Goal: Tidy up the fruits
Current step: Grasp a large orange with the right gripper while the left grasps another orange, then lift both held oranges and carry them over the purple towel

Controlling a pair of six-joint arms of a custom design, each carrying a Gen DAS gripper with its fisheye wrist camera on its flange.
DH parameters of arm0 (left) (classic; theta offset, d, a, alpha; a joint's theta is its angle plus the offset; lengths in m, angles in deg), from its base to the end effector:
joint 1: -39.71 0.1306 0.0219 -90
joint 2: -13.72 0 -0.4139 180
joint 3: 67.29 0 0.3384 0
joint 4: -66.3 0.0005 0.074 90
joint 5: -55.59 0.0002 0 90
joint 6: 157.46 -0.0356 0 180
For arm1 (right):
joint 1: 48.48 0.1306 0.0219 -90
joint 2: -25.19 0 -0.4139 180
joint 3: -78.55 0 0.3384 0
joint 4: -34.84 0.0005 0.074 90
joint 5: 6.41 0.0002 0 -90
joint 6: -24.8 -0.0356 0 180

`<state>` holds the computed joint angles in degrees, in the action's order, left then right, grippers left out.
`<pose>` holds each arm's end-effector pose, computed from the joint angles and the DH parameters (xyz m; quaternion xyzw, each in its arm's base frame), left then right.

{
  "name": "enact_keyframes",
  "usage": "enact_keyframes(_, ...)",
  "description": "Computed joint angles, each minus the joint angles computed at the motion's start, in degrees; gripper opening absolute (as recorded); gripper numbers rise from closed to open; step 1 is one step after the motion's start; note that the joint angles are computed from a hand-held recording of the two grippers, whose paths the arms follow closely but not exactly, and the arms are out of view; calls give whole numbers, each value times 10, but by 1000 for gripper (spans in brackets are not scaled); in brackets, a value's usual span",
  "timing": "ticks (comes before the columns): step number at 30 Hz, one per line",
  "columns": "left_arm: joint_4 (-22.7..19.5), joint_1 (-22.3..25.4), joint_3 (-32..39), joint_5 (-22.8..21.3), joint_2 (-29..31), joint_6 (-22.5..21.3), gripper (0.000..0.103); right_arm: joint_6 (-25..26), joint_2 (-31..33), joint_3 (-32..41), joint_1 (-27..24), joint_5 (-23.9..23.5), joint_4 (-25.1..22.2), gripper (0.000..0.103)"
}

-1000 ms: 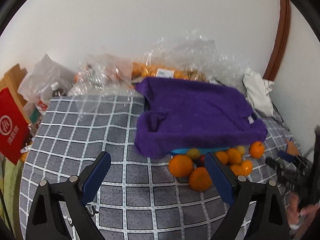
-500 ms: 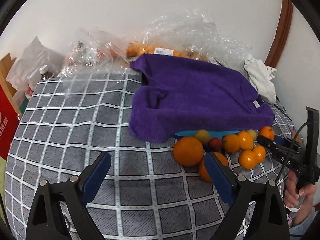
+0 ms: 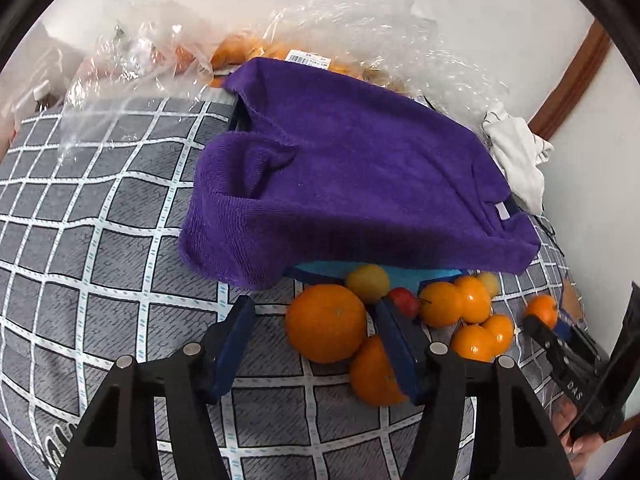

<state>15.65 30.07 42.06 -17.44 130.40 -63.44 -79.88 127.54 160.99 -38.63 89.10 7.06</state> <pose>0.5902 -0.1113 0.3655 0.0873 0.9476 -0.1733 0.2540 0.4954 0.0820 0.3386 0.0566 0.9300 0.0328 0.3618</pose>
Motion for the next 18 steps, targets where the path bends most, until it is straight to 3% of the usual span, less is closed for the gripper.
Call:
enact_keyframes(3, -2, -4, 2, -10, 2, -13, 44, -4, -5, -9, -2, -4, 5, 43)
enact_keyframes(5, -2, -2, -2, 11, -1, -10, 38, -7, -4, -8, -1, 0, 3, 43)
enact_keyframes(18, 3, 8, -26, -11, -46, -5, 38, -40, -21, 6, 7, 3, -22, 43)
